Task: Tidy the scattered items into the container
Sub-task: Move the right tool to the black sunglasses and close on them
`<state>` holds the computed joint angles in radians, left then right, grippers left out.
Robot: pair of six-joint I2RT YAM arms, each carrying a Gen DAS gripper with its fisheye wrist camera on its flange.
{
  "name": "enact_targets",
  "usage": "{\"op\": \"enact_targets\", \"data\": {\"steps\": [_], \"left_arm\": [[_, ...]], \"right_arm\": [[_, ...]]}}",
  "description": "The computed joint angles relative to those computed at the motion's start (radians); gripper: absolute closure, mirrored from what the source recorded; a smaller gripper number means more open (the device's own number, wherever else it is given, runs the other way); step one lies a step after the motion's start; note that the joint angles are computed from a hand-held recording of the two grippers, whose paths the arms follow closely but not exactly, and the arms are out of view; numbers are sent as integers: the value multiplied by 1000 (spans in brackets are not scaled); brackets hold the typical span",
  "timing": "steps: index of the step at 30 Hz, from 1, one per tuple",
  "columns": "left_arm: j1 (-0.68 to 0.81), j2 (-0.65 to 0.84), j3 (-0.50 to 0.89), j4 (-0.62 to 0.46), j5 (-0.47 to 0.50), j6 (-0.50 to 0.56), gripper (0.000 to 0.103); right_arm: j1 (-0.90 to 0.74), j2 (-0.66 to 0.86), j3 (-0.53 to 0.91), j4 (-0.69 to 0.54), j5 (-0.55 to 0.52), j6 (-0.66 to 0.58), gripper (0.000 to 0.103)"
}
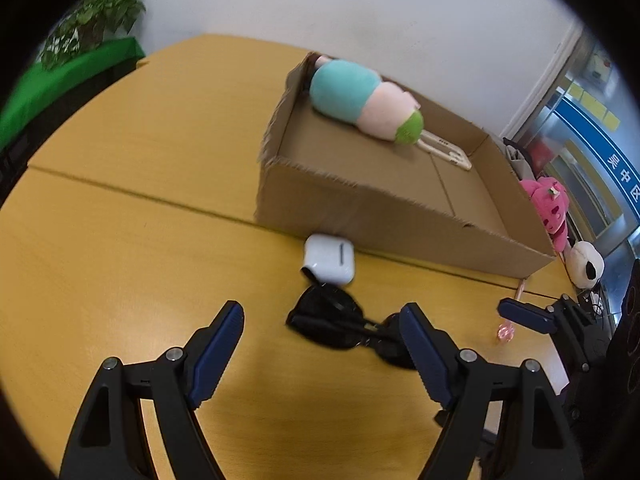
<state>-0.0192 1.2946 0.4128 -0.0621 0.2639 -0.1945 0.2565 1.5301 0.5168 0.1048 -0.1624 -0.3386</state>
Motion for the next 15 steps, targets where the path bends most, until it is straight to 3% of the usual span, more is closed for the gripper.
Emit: {"op": "enact_targets", "data": {"steps": [3, 9, 10, 15], "left_arm": [[54, 57, 0, 16, 44, 10, 24], [93, 182, 12, 77, 109, -9, 24], [88, 195, 12, 92, 110, -16, 24], [47, 243, 21, 138, 120, -38, 24]], "right_arm": [[44, 89, 34, 41, 9, 11, 5], [78, 253, 97, 75, 56, 7, 28], [70, 274, 106, 70, 51, 13, 39], [48, 253, 93, 65, 40, 22, 73]]}}
